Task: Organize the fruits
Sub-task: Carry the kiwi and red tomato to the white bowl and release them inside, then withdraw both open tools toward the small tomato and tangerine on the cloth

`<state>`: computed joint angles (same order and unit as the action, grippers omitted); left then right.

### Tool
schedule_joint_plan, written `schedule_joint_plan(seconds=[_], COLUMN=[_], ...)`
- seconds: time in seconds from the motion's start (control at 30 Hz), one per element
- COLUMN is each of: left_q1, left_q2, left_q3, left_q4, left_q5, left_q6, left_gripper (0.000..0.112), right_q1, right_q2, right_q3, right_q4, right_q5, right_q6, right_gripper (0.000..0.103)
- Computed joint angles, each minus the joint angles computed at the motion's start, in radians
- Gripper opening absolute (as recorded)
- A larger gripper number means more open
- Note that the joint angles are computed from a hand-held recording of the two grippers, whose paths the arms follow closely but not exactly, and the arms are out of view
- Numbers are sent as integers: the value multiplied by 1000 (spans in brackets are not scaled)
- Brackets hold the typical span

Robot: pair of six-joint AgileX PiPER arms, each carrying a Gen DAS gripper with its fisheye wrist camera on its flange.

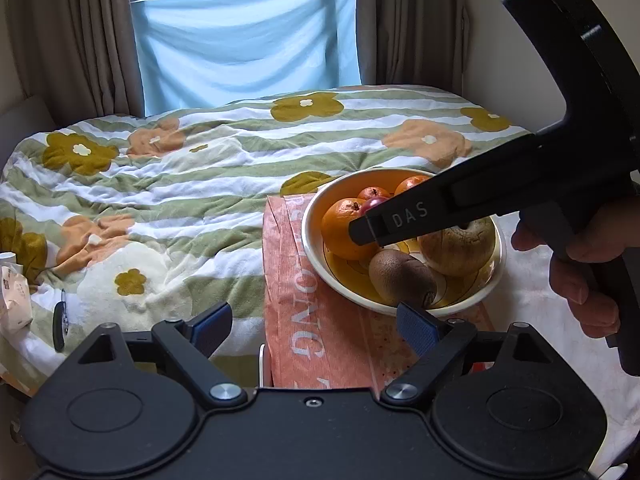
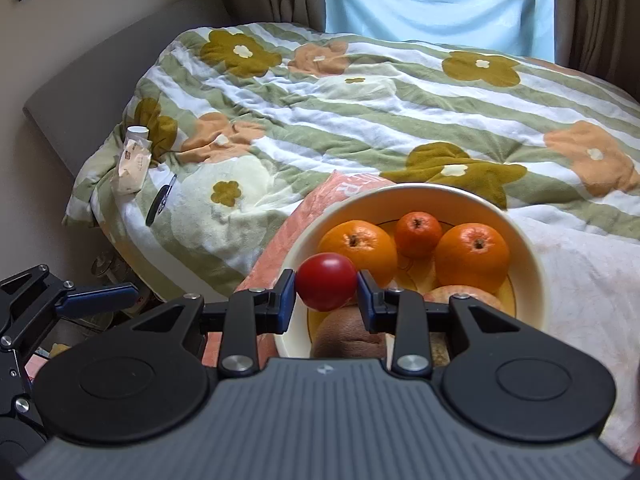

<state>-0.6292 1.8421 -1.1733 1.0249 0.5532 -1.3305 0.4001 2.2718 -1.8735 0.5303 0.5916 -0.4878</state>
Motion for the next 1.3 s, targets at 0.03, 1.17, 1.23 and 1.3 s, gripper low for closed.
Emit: schedule_joint_plan(seconds=[0.03,1.17,1.23,1.3], left_q1=[3,-299,-333,-363], left_q2=[2,-12,20,55], left_q3=[0,-184,-235,-289], left_q4=[-3,23,14,3], left_q5=[-5,333,383,429], left_q6=[2,-163,-170,-181], left_gripper=[92,92,92,92], right_q1=[2,-312,-363,-405], right_q2=[6,-572,-585,-596], right_q3=[-9,643,661,678], right_q4=[-1,354,378,383], right_q5=[6,-81,-50,-29], right_q6=[0,-461,-516,-559], right_gripper=[48,96,96,96])
